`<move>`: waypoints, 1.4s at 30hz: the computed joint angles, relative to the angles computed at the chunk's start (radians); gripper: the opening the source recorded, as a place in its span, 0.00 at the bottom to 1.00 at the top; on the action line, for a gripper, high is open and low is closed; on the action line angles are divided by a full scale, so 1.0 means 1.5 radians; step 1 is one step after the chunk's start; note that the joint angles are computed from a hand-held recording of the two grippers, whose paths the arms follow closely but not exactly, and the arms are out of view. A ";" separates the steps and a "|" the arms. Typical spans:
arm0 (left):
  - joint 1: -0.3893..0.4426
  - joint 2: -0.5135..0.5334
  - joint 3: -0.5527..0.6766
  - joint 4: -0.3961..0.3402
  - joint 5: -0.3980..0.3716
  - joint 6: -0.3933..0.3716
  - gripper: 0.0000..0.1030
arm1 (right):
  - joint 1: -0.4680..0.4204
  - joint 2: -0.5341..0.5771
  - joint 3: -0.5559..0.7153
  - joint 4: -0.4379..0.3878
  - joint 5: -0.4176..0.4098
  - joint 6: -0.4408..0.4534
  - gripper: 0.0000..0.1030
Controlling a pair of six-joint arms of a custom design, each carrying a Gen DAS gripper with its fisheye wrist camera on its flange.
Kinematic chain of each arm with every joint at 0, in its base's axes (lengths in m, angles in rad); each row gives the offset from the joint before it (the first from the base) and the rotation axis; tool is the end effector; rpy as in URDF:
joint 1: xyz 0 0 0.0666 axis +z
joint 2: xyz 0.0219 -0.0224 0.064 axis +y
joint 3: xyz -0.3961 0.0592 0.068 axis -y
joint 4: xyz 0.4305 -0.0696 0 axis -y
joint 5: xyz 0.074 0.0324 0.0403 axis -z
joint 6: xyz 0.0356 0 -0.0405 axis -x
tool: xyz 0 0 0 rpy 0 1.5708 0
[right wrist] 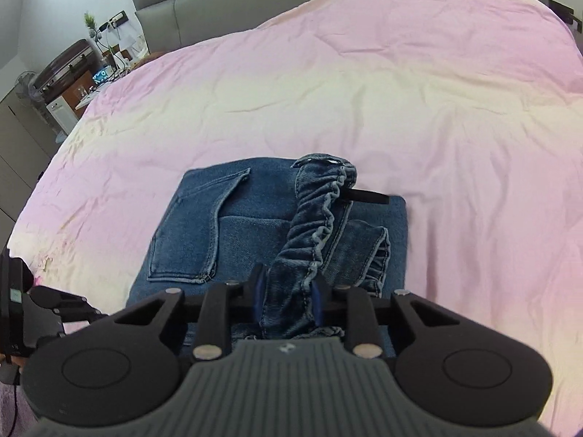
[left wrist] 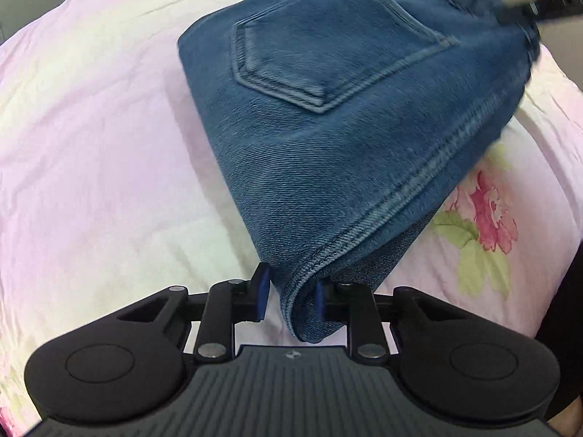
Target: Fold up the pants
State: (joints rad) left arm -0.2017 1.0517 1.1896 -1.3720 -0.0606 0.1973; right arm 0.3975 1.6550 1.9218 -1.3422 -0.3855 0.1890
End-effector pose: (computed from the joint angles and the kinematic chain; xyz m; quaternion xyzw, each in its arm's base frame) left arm 0.3402 -0.0678 0.4640 -0.0029 0.9854 -0.0039 0.1701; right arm 0.5380 0.2400 0.5389 -0.3200 0.8973 0.2097 0.2200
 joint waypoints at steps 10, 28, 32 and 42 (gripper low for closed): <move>-0.006 0.012 0.013 -0.021 -0.006 -0.013 0.25 | -0.034 -0.031 -0.133 0.056 -0.035 -0.057 0.37; 0.084 0.055 0.141 -0.039 0.047 -0.017 0.31 | -0.072 0.108 -0.013 0.086 -0.187 -0.275 0.61; 0.094 0.069 0.138 -0.015 0.044 0.022 0.31 | -0.075 0.107 -0.029 0.101 -0.208 -0.296 0.42; 0.101 0.085 0.126 0.054 0.045 0.105 0.31 | -0.045 0.085 0.049 0.157 -0.169 -0.204 0.15</move>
State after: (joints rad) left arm -0.0507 1.1787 1.3780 -1.2908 0.0066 0.3550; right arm 0.3298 1.7828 1.9961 -1.1060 -0.6396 -0.1171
